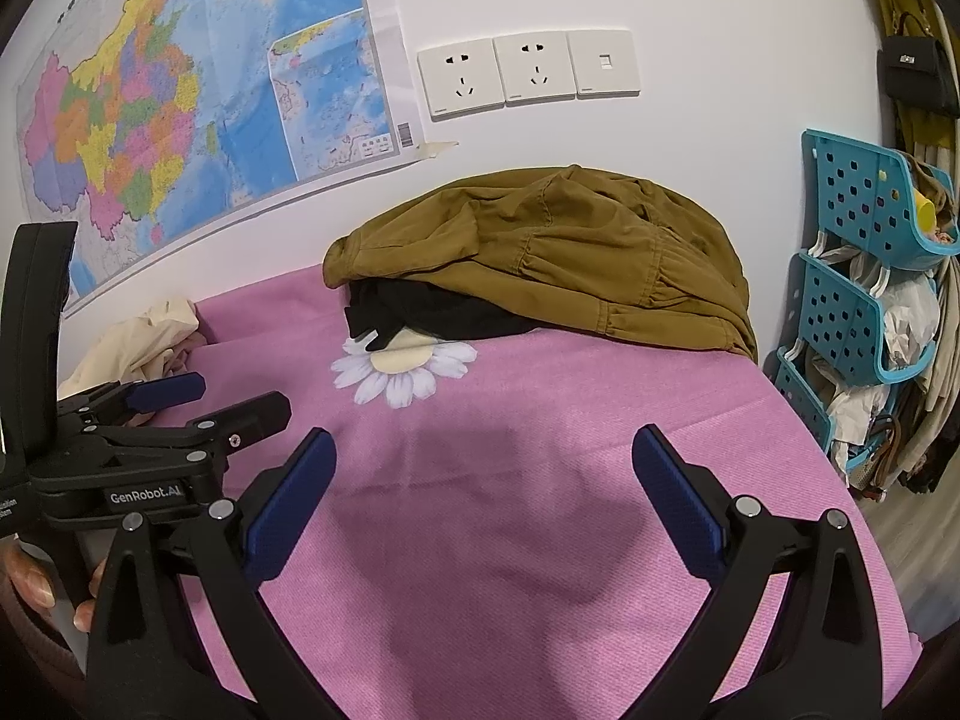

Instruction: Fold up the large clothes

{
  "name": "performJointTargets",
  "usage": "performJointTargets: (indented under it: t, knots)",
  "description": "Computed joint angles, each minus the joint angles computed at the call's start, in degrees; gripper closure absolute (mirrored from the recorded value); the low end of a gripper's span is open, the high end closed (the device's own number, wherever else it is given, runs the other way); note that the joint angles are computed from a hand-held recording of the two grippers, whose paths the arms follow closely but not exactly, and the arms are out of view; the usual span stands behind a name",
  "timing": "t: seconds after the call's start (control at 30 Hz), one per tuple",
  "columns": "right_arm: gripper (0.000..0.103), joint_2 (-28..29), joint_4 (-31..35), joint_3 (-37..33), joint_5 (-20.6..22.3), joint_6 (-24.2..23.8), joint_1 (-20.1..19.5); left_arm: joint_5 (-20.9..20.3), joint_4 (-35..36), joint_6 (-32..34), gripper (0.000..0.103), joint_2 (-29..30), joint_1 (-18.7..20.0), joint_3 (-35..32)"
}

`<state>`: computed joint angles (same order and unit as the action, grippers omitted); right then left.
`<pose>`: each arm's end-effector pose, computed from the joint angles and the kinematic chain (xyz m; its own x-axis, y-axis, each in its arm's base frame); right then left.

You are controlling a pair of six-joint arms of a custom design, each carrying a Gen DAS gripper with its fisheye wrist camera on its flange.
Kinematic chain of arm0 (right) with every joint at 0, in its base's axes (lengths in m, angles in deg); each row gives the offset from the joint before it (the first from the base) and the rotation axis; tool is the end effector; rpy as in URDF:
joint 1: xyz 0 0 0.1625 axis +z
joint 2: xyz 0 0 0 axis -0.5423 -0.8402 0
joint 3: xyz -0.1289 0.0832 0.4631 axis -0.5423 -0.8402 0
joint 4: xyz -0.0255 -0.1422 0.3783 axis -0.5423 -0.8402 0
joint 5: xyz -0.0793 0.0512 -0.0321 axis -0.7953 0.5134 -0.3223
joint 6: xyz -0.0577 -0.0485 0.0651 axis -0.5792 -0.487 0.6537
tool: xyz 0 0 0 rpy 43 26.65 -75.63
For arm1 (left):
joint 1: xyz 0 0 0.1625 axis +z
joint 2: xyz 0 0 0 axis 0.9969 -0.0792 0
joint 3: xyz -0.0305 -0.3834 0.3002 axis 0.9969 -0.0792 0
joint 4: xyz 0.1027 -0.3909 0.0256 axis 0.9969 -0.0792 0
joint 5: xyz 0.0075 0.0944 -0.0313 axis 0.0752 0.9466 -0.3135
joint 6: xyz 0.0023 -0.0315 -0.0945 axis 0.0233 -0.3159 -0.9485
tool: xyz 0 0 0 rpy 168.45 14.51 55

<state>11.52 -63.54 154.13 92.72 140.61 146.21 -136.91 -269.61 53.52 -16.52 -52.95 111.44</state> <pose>0.2141 -0.3413 0.1121 -0.8248 0.2018 0.5281 -0.3671 0.5192 -0.7718 -0.2229 -0.3766 0.1257 -0.6290 0.4963 -0.5984 0.7503 0.5890 -0.3001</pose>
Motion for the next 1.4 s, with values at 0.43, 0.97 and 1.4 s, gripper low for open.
performJointTargets:
  t: [0.43, 0.97, 1.4]
  knots:
    - [0.006, 0.02, -0.22, 0.14, -0.22, -0.13, -0.09, -0.04, -0.52, -0.04, 0.007, 0.50, 0.01, 0.11]
    - [0.006, 0.18, 0.16, -0.01, -0.33, 0.28, -0.07, -0.24, -0.13, -0.23, 0.007, 0.30, 0.02, 0.14]
    - [0.006, 0.10, 0.36, -0.03, -0.48, 0.47, -0.09, -0.17, -0.19, -0.36, 0.007, 0.17, 0.00, 0.20]
